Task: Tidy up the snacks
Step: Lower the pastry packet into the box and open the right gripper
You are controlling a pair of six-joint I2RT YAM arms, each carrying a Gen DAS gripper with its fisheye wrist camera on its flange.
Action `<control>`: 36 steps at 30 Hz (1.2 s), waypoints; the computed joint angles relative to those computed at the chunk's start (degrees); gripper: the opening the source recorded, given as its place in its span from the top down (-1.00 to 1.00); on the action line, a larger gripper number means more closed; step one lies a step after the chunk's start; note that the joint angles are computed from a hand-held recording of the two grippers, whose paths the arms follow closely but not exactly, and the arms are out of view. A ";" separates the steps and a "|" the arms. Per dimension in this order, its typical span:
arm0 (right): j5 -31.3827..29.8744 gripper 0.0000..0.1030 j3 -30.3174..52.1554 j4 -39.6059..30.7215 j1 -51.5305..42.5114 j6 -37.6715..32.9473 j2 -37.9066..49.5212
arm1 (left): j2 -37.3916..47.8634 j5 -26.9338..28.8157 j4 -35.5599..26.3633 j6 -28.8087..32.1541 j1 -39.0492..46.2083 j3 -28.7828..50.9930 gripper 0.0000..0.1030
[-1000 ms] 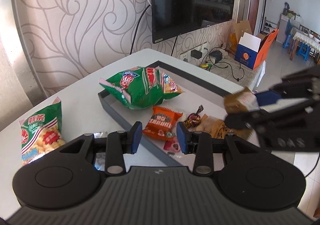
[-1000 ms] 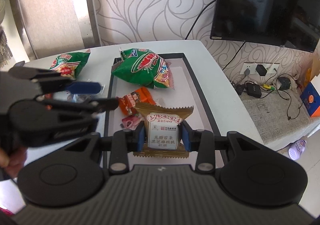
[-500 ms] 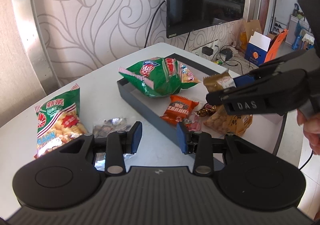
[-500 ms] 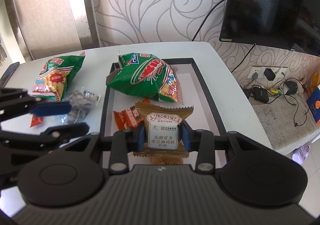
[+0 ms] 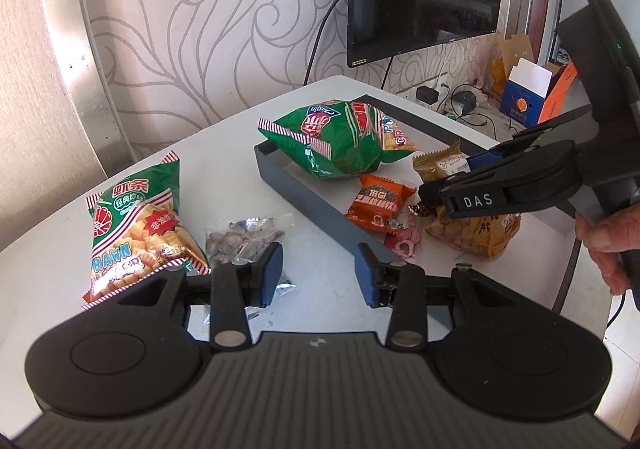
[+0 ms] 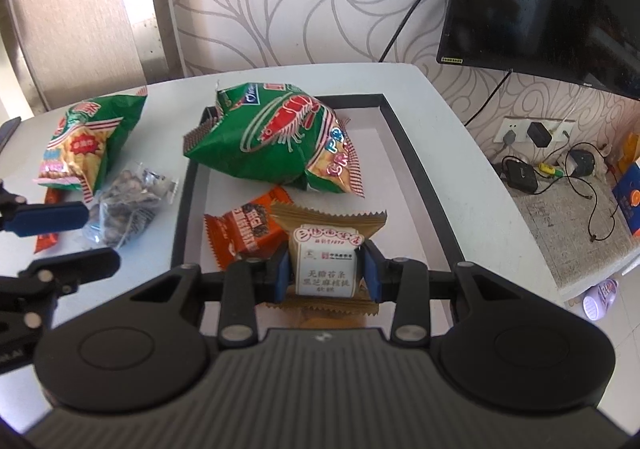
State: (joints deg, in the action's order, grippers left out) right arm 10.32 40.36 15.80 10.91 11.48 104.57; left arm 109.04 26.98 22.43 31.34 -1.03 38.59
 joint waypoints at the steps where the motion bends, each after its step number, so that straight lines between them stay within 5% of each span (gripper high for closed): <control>1: -0.07 0.23 0.23 -0.10 -0.13 -0.03 0.33 | -0.02 0.07 -0.02 0.13 0.16 -0.04 0.07; 13: 0.38 0.23 2.85 -0.92 -0.48 -0.43 3.42 | -0.12 0.98 -0.28 2.43 2.98 -1.65 0.05; 36: 3.73 0.18 -6.48 2.33 3.74 5.46 -4.25 | 0.87 5.80 -2.58 10.04 12.11 -3.74 0.04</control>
State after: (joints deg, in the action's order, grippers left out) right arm 14.05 33.88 18.14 14.65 16.93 100.32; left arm 109.91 32.78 19.84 41.38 11.08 34.85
